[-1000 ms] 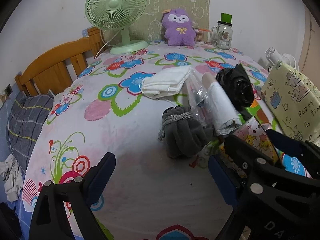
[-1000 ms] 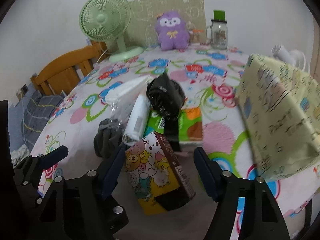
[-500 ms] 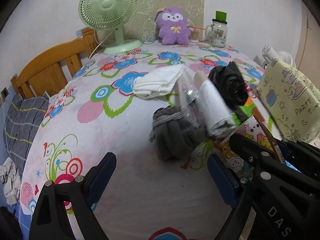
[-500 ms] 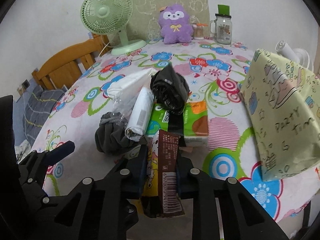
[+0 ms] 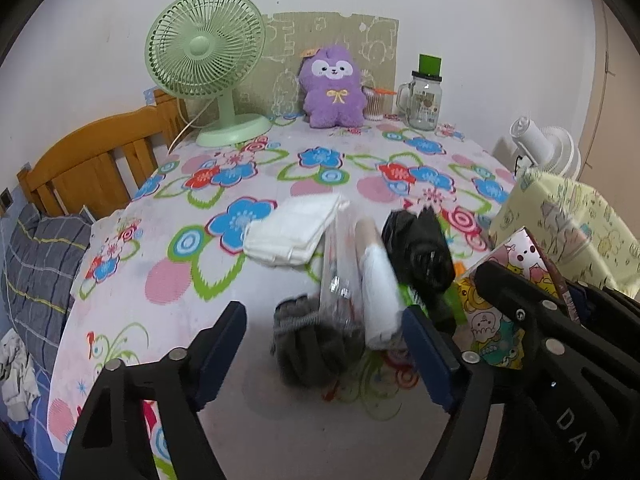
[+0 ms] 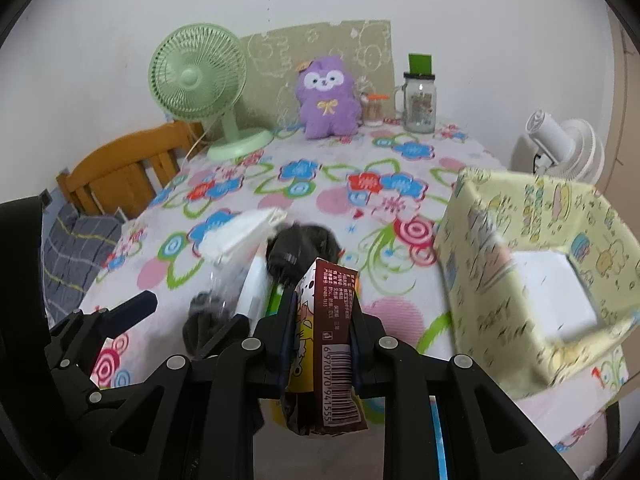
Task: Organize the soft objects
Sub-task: 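Lift the snack box with the right gripper while the left gripper grasps the clear plastic bag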
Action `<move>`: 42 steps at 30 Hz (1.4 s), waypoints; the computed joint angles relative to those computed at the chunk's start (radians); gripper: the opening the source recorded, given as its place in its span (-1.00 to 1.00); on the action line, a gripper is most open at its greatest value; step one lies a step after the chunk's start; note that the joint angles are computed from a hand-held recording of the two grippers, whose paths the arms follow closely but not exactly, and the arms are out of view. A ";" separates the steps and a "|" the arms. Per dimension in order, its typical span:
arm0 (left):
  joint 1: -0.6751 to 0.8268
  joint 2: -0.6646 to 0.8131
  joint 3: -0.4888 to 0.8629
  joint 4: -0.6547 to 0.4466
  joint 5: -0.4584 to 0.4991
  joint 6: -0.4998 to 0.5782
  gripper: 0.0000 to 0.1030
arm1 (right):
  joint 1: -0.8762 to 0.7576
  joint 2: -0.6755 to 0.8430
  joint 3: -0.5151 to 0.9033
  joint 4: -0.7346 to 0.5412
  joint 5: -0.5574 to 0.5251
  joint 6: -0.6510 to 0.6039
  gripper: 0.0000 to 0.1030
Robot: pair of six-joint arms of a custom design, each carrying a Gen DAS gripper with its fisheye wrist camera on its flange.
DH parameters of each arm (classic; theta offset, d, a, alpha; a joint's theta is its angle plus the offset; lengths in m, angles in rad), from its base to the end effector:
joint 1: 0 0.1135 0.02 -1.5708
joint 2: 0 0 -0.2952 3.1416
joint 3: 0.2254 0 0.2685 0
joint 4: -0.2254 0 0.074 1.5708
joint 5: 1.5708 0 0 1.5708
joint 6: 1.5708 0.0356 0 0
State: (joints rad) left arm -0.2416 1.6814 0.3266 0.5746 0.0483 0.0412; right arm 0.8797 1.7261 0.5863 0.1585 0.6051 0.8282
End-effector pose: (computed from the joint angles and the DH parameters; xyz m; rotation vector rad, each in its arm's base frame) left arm 0.2376 -0.0603 0.0871 0.3554 2.3282 -0.1549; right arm 0.1985 0.2082 0.1066 0.1596 2.3187 0.0551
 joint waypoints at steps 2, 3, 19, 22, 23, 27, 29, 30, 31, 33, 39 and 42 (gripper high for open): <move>0.009 -0.011 0.016 -0.023 0.008 0.000 0.52 | -0.016 -0.011 0.007 -0.004 0.001 -0.015 -0.52; 0.018 -0.014 0.025 -0.031 0.014 0.002 0.51 | -0.021 -0.013 0.012 -0.004 0.000 -0.020 -0.52; 0.015 0.191 0.224 -0.158 0.054 -0.011 0.00 | -0.117 0.075 0.081 0.012 -0.056 -0.073 -0.51; 0.007 0.205 0.226 -0.145 0.054 -0.015 -0.13 | -0.129 0.090 0.085 0.017 -0.067 -0.076 -0.51; 0.006 0.202 0.221 -0.138 0.055 -0.017 -0.26 | -0.131 0.092 0.085 0.018 -0.071 -0.077 -0.51; 0.004 0.188 0.215 -0.148 0.065 -0.027 -0.59 | -0.138 0.093 0.075 0.036 -0.084 -0.075 -0.51; -0.009 0.174 0.202 -0.145 0.059 -0.030 -0.60 | -0.132 0.089 0.074 0.031 -0.077 -0.076 -0.51; -0.014 0.167 0.196 -0.144 0.059 -0.029 -0.61 | -0.131 0.084 0.069 0.036 -0.081 -0.078 -0.51; -0.020 0.154 0.186 -0.140 0.055 -0.033 -0.61 | -0.129 0.081 0.067 0.035 -0.080 -0.078 -0.51; -0.029 0.136 0.171 -0.135 0.051 -0.034 -0.61 | -0.122 0.068 0.058 0.036 -0.074 -0.075 -0.51; -0.046 0.075 0.126 -0.122 0.035 -0.047 -0.64 | -0.093 0.027 0.037 0.027 -0.046 -0.064 -0.51; -0.055 0.041 0.104 -0.123 0.024 -0.053 -0.64 | -0.079 0.002 0.027 0.016 -0.032 -0.060 -0.51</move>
State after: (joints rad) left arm -0.2967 1.7221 0.4309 0.4513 0.0725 -0.0114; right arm 0.8010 1.7284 0.6135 0.1746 0.5734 0.7681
